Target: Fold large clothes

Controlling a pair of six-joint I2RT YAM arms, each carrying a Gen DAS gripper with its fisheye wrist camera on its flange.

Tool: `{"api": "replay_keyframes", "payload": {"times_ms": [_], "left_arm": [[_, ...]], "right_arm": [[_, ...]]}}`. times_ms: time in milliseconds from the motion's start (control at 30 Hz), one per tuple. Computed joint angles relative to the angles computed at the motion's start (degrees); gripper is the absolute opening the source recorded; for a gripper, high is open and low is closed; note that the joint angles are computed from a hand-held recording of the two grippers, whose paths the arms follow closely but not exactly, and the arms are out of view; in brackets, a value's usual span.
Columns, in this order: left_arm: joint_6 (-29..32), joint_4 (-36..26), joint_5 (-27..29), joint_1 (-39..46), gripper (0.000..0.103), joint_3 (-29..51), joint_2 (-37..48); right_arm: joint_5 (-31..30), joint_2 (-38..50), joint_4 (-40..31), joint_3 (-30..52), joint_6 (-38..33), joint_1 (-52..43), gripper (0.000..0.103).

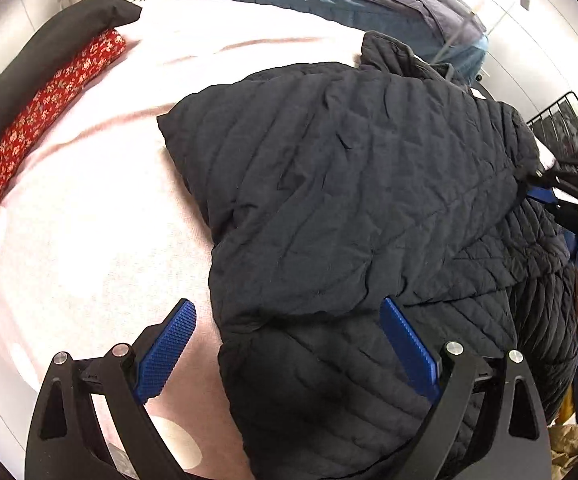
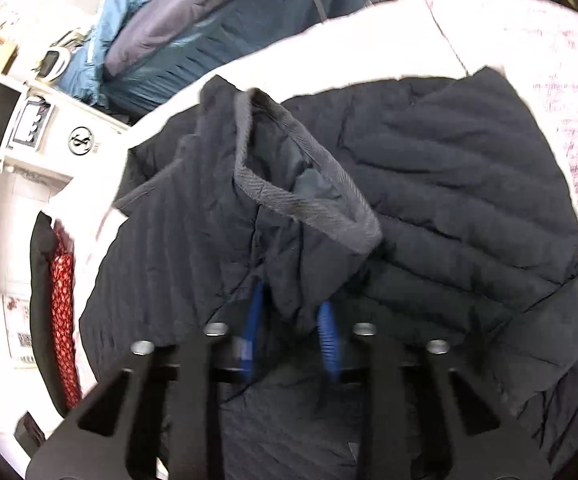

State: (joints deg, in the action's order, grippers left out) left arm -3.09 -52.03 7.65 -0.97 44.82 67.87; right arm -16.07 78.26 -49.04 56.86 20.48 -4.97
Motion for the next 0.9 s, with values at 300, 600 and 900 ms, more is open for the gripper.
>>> {"api": "replay_keyframes", "payload": {"times_ms": [300, 600, 900], "left_arm": [[-2.01, 2.61, -0.17, -5.06, 0.091, 4.83, 3.85], [-2.57, 8.58, -8.79, -14.86, 0.095, 5.04, 16.8], [-2.96, 11.68, -8.31, -13.66, 0.098, 4.66, 21.09]], "right_arm": [[0.05, -15.01, -8.36, -8.0, -4.25, -5.14, 0.011], [-2.79, -10.77, -7.91, -11.37, -7.58, -11.13, 0.023], [20.33, -14.14, -16.49, -4.23, -4.29, -0.31, 0.076]]}}
